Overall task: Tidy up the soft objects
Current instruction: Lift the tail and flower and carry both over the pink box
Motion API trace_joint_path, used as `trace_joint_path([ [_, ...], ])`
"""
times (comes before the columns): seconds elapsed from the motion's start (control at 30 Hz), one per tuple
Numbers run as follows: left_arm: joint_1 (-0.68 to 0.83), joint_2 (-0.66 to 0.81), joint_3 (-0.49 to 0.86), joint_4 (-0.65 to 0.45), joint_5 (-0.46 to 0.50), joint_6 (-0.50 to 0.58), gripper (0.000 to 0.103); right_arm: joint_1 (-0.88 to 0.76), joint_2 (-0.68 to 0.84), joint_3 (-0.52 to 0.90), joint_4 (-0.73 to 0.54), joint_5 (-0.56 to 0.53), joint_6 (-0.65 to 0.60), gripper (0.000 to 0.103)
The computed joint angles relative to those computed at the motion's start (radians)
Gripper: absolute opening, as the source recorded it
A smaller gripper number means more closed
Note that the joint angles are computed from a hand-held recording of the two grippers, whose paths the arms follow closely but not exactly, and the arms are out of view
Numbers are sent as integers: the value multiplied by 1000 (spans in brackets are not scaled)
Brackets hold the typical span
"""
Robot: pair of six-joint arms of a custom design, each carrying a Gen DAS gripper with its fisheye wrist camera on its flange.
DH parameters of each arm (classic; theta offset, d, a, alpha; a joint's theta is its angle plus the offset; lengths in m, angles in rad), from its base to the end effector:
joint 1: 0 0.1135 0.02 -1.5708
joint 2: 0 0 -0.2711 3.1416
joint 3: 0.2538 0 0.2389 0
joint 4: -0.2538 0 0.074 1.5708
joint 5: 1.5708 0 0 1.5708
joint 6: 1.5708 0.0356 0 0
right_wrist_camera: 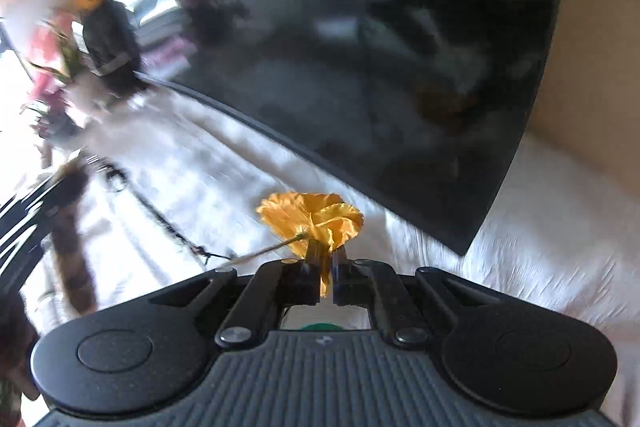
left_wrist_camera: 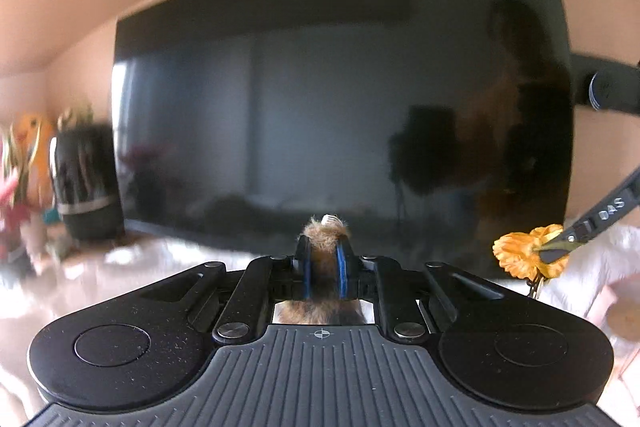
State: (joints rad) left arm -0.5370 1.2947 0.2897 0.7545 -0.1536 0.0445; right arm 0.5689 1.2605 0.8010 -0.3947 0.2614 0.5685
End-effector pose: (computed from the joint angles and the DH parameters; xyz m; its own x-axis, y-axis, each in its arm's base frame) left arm 0.1974 -0.1112 0.1842 -0.1960 0.1678 -0.9661 0.3873 0.9184 0.0810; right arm 0.2091 0.1228 0.2411 -0.7385 0.1451 -0.6584 0.0240 0.9816 0.1894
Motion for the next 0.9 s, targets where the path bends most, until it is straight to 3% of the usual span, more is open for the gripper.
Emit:
trace_joint_path([
  [0.13,-68,-103,62,-114,-53,31,15,67,-144,26,-92,61,-11,5],
  [0.3,-119,-98,66,-116,-84,16,15,60,-154,-3,-61,110,-30,5],
  [0.37,-109,-60,47,-86,-59,-15,15,29,-150,-32,-40,70,-3,5],
  [0.57,-61,100,-25,22,-2,-117,15,-92,16,-134,190,-107,12,7],
  [0.83,-30,189,-79,119,40,-160,15,-138,127,-109,192,-211,-24,21],
  [0.9,-37,178,-88,115,37,-167,15,-139,188,-78,191,-224,-35,31],
])
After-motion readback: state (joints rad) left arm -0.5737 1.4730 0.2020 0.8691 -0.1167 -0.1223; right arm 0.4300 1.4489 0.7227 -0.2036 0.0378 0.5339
